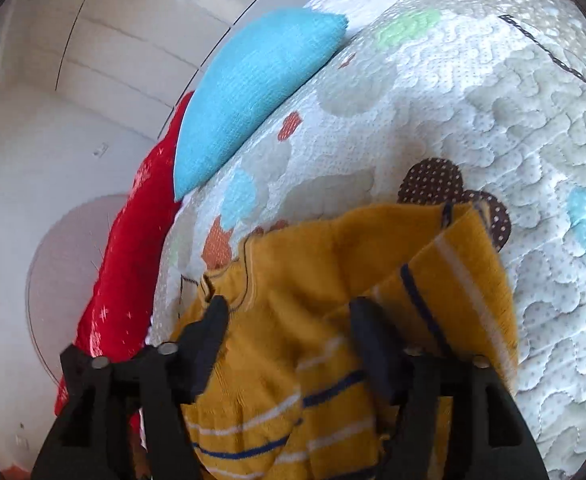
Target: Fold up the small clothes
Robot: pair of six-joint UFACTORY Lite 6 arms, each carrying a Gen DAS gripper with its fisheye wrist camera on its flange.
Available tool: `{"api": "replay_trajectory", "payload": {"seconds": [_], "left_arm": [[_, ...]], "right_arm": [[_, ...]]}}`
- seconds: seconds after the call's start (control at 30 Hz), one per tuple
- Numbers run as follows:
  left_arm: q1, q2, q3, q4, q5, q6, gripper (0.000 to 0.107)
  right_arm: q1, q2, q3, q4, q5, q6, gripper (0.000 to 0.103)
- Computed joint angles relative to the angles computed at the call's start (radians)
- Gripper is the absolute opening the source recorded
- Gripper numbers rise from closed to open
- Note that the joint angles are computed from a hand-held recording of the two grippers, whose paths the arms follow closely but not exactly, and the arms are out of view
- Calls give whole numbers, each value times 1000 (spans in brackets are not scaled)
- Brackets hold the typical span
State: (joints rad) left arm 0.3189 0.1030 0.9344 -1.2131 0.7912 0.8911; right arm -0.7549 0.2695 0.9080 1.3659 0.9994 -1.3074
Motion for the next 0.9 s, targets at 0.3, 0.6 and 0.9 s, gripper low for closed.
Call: {"api": "replay_trajectory", "payload": {"seconds": [0.3,0.6,0.9], "left_arm": [[14,-36,70,210,-179,-168,71],[-93,-473,-266,647,-305,-330,71],[2,-603,-499,929,-413,-389,80]], "right_arm": [[8,-137,2,-55,-104,11,75],[187,-517,-252,-208,-84,-99,62],[411,-216,-192,228,-741,-466,51]]}}
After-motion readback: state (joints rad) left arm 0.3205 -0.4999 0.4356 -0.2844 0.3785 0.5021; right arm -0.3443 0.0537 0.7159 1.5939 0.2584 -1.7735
